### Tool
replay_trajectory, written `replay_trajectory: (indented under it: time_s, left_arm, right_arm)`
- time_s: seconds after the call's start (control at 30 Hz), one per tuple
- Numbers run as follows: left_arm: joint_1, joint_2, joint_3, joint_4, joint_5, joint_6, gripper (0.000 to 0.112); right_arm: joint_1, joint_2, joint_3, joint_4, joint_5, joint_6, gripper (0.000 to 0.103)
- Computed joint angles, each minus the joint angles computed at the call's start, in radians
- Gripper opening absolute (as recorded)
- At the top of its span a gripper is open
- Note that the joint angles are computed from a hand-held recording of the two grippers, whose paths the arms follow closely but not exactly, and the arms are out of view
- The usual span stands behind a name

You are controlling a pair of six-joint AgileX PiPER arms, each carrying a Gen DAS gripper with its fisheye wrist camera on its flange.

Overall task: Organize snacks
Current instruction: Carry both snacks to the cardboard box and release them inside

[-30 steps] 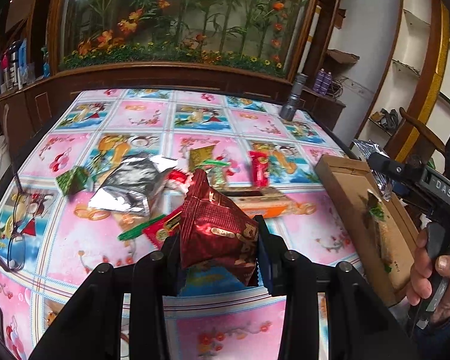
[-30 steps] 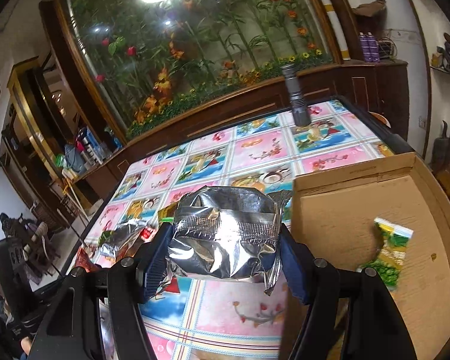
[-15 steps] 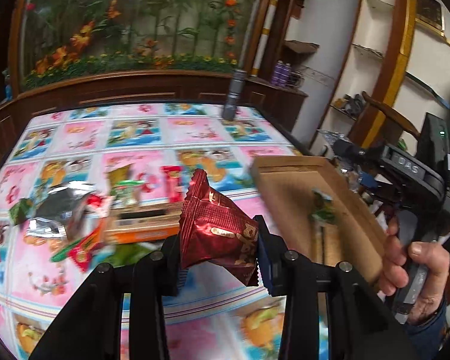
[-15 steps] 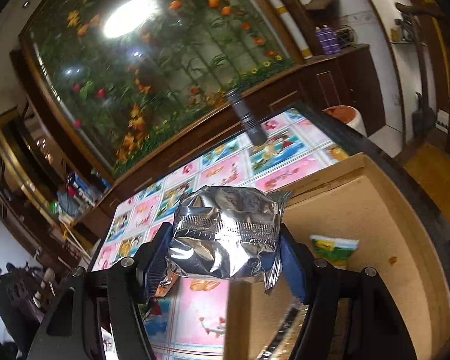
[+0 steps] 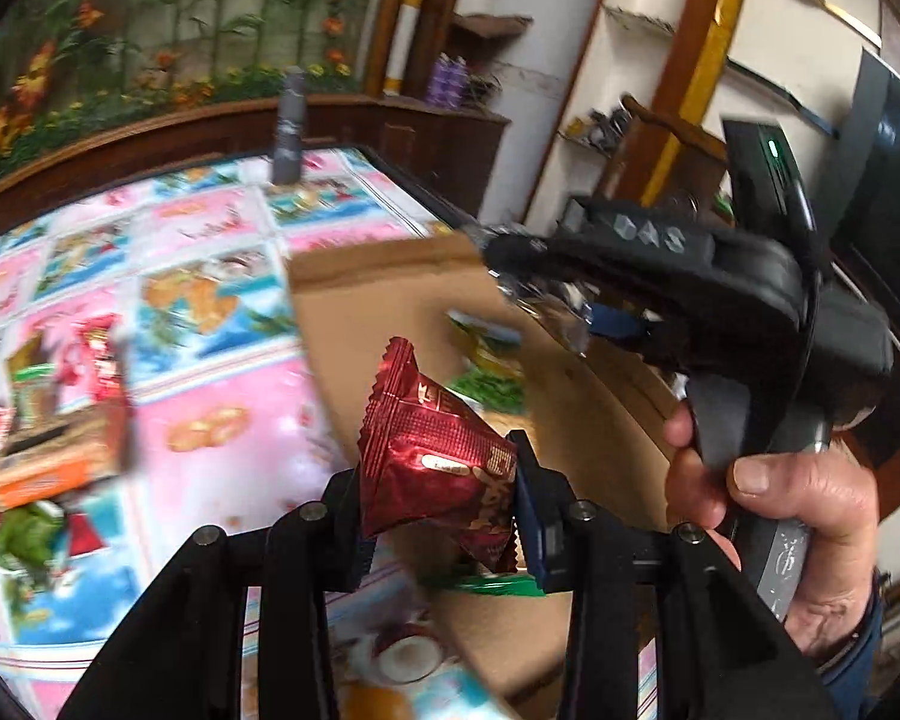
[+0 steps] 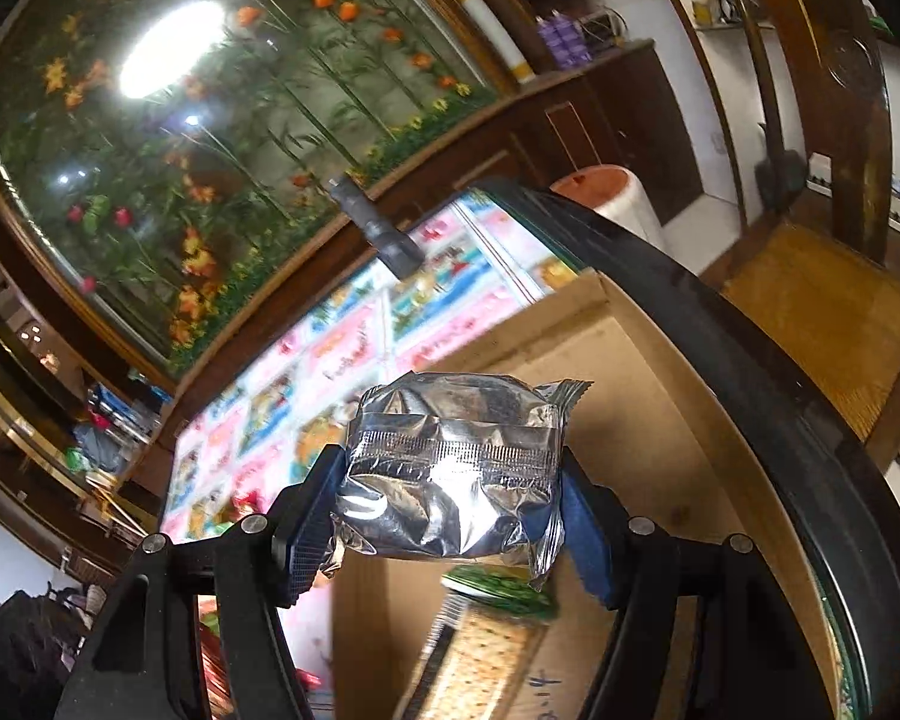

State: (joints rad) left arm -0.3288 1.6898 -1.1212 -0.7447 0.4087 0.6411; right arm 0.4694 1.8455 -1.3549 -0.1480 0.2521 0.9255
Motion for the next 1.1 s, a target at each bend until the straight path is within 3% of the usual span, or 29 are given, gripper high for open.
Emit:
replay_trajectory:
  time_s: [0.27,0.73,0.9,1.0,1.1]
  left_arm:
    - [-0.068,0.087,-0.040,0.008,0.009,0.012,0.037]
    - [-0.056,0.089,-0.038,-0.060,0.018,0.085,0.037]
    - [-0.046,0.071,-0.029,-0.075,0.024,0.090,0.043]
    - [-0.029,0.042,-0.009,-0.114,0.027,0.128,0.045]
    - [-0.013,0.013,0.009,-0.132,0.030,0.143,0.046]
  right_arm:
    - [-0.031,0.022,-0.028,0.059,0.108,-0.023,0.072]
    - [-0.029,0.043,-0.072,0.045,0.186,-0.006,0.076]
    - [-0.004,0.028,-0.078,-0.097,0.210,0.108,0.076]
    - [0.003,-0.007,-0.027,-0.171,0.137,0.183,0.076]
    - [0.029,-0.032,-0.001,-0.347,0.098,0.338,0.076]
